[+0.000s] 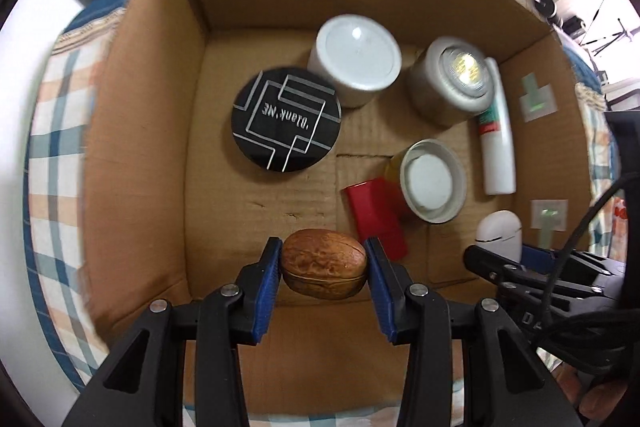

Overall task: Organize rigid objects
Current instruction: 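Carry the walnut and earbud case over the box with both tools, then open both tools to release the walnut and earbud case in the box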

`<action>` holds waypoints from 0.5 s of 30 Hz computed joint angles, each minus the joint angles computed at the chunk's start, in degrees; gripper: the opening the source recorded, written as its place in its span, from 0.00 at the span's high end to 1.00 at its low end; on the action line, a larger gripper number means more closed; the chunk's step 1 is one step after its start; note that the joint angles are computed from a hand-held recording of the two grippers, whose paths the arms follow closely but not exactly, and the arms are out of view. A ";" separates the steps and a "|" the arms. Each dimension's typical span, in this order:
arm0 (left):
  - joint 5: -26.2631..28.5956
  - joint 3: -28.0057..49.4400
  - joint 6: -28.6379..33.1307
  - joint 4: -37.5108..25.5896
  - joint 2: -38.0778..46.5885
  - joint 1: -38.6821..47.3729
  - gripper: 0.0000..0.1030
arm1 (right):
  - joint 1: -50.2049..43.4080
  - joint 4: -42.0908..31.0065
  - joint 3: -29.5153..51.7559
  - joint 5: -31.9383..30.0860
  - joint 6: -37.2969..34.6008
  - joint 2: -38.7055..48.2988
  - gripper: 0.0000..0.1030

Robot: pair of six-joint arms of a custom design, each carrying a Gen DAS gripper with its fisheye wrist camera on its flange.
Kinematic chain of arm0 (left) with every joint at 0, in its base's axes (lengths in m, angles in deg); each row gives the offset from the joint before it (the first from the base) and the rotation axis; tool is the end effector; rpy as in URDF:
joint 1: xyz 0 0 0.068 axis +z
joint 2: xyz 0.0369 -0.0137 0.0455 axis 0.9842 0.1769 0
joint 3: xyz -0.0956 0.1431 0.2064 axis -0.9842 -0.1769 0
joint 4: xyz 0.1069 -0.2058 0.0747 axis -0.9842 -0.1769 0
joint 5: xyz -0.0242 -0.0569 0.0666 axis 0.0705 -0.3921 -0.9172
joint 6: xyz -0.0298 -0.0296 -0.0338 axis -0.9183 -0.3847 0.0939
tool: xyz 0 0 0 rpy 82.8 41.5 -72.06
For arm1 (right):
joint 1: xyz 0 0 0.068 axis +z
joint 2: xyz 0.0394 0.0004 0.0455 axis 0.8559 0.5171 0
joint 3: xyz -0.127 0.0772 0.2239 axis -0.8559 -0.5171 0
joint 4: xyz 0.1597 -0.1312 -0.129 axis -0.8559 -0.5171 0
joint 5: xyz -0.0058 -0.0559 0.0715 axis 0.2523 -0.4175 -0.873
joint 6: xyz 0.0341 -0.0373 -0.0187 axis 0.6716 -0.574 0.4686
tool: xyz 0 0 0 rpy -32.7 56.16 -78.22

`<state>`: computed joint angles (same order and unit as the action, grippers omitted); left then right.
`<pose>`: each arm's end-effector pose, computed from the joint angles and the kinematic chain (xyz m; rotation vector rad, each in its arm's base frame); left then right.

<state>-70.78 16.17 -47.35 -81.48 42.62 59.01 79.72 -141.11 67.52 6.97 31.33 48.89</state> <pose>0.2660 -0.1047 0.2316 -0.0239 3.0808 -0.1946 0.2986 0.1200 0.1911 0.0091 -3.0256 -0.1968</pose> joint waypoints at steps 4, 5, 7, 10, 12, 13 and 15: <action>0.52 -2.02 0.99 2.21 2.35 0.43 0.63 | 0.29 0.79 -0.92 0.52 0.52 1.41 0.51; 0.32 -2.38 1.17 2.68 2.76 0.31 0.63 | 0.53 1.11 -1.29 1.06 0.80 1.59 0.51; 0.49 -2.89 1.28 3.23 3.04 0.44 0.63 | 0.96 1.40 -1.42 1.85 1.02 2.01 0.51; 0.90 -2.97 1.49 3.38 3.46 0.46 0.62 | 1.04 1.72 -1.47 2.03 1.94 2.92 0.51; 0.71 -2.93 1.67 3.08 3.66 0.23 0.62 | 1.03 1.78 -1.45 1.64 2.24 3.60 0.51; 0.51 -2.47 1.72 2.71 3.91 0.23 0.62 | 0.11 1.85 -1.13 1.56 1.26 4.37 0.51; 0.20 -1.61 1.49 2.45 4.67 0.19 0.62 | 0.58 1.78 -0.69 1.94 1.40 5.23 0.51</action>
<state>-70.57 14.55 -45.86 -79.03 47.30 59.20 80.30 -139.33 66.83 8.90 32.73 54.12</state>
